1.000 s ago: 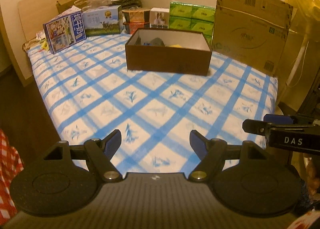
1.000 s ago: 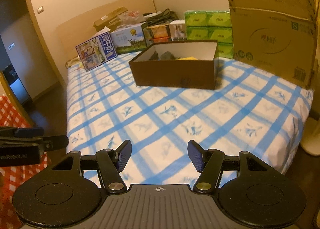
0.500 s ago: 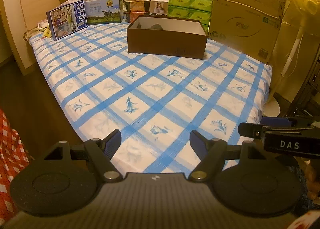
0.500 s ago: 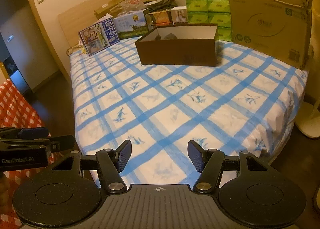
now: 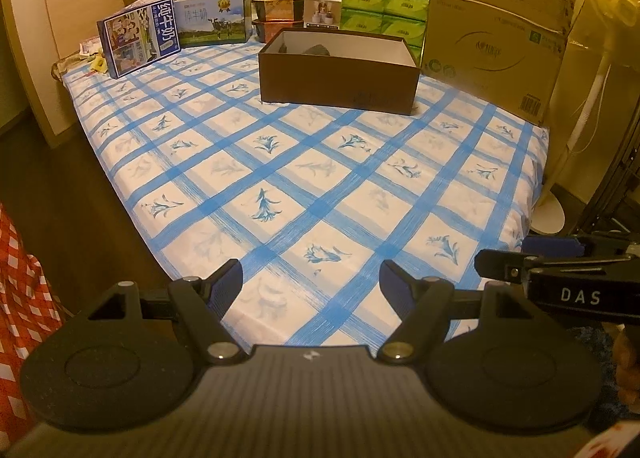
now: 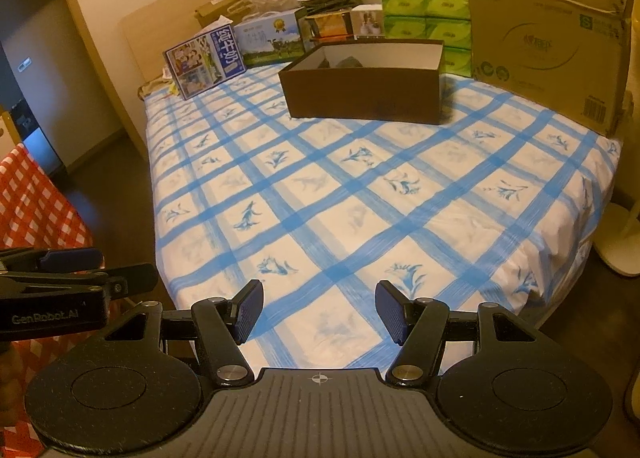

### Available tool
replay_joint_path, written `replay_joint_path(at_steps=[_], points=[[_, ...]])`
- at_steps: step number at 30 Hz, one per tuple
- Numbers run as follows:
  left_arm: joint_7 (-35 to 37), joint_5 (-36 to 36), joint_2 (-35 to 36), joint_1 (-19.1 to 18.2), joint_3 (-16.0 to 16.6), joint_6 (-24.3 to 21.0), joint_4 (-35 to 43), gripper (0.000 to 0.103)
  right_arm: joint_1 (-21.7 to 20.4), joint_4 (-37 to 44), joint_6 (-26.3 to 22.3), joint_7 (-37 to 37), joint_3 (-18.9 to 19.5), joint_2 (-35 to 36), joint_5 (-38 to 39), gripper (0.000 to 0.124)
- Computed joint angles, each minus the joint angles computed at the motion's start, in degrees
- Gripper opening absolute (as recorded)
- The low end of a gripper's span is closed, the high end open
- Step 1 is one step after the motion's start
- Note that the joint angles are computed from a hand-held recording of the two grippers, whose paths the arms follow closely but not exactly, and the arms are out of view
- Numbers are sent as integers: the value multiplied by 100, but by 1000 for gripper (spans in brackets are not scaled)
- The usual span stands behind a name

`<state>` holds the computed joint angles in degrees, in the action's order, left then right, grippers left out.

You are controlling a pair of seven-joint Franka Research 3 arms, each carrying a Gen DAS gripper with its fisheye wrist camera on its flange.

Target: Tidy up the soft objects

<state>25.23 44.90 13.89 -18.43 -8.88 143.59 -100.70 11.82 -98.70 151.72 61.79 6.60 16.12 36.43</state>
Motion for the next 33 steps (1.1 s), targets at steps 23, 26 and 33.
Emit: replay_joint_path(at_steps=[23, 26, 33], points=[[33, 2, 167, -60, 36, -27, 146, 74, -9, 12, -6, -11, -2, 8, 20, 62], [24, 13, 174, -71, 47, -29, 151, 74, -7, 18, -4, -8, -3, 16, 12, 62], [30, 3, 177, -73, 47, -35, 158, 74, -12, 18, -4, -13, 1, 15, 22, 62]])
